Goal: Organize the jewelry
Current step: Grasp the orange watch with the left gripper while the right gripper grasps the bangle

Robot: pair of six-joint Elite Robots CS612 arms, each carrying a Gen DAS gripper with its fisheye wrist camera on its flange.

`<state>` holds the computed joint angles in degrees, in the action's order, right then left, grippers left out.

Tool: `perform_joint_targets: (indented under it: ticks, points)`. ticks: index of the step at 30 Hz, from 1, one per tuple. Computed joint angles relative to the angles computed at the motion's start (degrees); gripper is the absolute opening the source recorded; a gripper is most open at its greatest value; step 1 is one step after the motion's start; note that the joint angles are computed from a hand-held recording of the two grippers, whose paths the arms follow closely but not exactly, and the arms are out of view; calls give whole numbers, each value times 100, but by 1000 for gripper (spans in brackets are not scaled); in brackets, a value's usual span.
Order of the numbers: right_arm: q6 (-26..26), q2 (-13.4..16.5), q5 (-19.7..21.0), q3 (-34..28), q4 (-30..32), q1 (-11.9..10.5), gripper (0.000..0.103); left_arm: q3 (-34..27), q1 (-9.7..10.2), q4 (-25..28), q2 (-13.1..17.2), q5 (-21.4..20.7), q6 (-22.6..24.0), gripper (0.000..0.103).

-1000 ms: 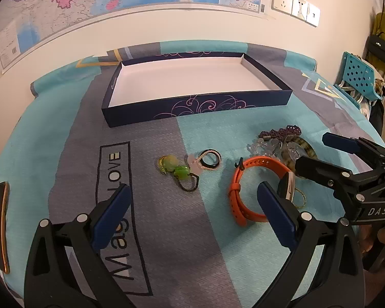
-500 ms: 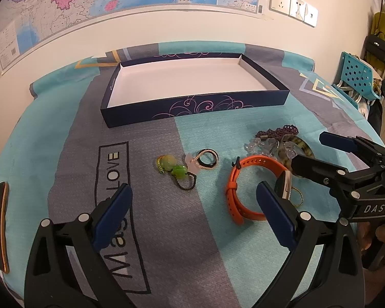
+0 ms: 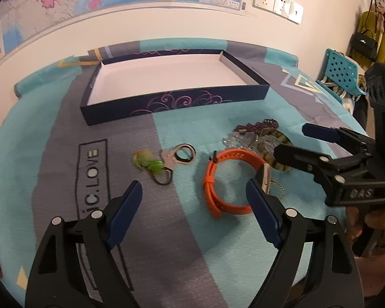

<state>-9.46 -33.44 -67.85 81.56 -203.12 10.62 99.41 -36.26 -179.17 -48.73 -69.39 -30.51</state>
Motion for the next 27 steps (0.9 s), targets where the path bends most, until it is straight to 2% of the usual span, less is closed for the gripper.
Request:
perform_joint_targets:
  ticks: [2,3,7,9,11,12,16,19,23,26,27]
  points:
    - [31,-1,22,-22,78,-28,89,-11,33,-5,12,-203,-21,72]
    - [59,-5,96,-33,151,-49,85,-16,49,-29,21,-312,-12,67]
    - [33,-21,164,-56,322,-96,66,-39,86,-55,44,-565,-4,59]
    - [-9,-32,187,-70,413,-114,61,-56,111,-57,57,-684,-13,58]
    - [-66,-41,156,-90,515,-122,52,-73,129,-41,67,-756,1,57]
    - [-102,-41,155,-103,569,-125,43,-90,132,-4,73,-764,16,57]
    - [-276,-48,103,-135,697,-114,32,-119,149,40,78,-836,77,52]
    - [-466,-51,-55,-154,739,-79,22,-157,175,61,90,-959,136,40]
    - [-768,-45,-227,-173,760,-31,16,-190,179,140,97,-963,190,34]
    - [-871,-54,-140,-183,848,-37,5,-209,189,188,98,-974,203,23]
    - [-887,-52,-149,-184,841,-35,5,-216,196,196,100,-995,215,19]
